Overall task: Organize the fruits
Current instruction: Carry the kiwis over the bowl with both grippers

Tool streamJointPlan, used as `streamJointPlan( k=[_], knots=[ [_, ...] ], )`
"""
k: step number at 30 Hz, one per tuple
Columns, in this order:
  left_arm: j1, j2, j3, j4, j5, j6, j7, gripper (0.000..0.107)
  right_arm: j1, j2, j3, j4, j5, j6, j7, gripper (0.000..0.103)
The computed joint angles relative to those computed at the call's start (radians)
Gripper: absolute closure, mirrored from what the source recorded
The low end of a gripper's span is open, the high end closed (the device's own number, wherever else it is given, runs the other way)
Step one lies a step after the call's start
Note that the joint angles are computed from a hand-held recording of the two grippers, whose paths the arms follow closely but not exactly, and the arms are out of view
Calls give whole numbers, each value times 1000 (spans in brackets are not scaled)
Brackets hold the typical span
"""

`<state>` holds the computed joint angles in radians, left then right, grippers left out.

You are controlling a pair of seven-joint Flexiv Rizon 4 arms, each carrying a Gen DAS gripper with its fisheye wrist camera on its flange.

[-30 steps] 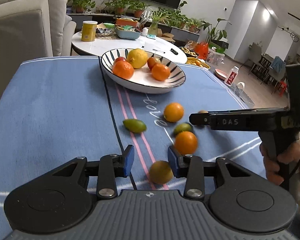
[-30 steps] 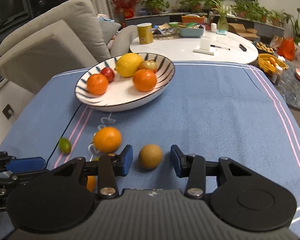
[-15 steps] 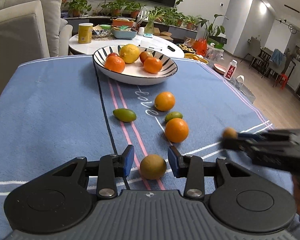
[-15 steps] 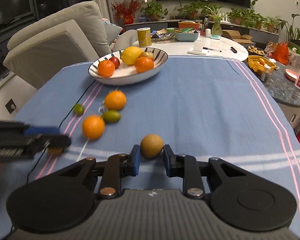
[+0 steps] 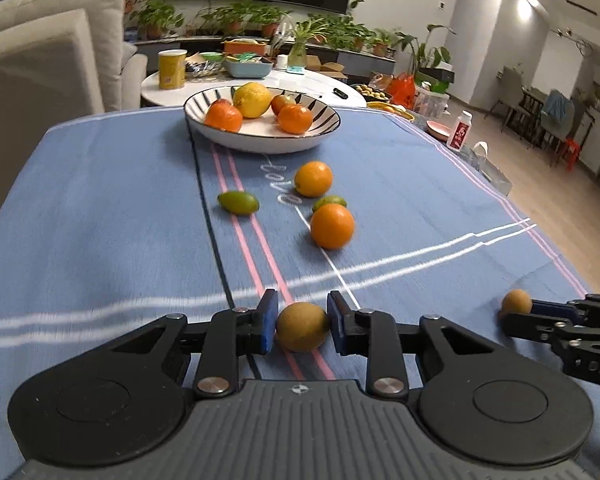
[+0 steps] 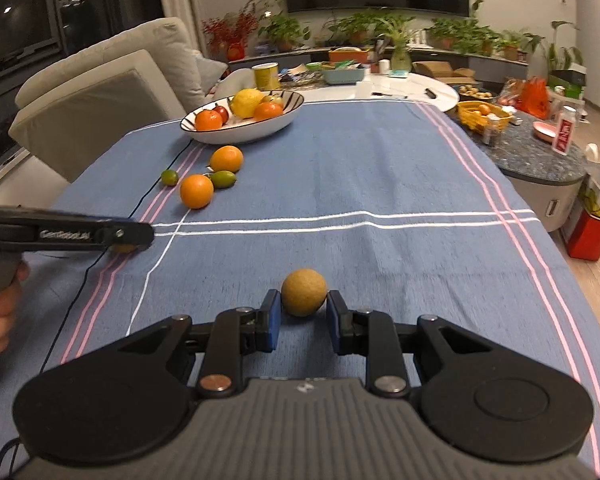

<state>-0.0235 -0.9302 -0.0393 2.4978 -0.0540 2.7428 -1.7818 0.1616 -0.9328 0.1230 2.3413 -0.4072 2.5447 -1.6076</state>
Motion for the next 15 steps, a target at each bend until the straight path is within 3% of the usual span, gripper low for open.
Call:
streamJointPlan(
  k=[9, 12, 15],
  knots=[
    [-100, -10, 4, 112, -134, 205, -111, 82, 34, -1, 15, 21, 14, 67, -34, 60],
    [-86, -1, 3, 124, -113, 217, -139, 82, 43, 3, 20, 15, 1, 81, -36, 60],
    [-115, 31, 8, 141, -162, 211, -136, 82, 63, 7, 21, 4, 10, 94, -41, 60]
  ],
)
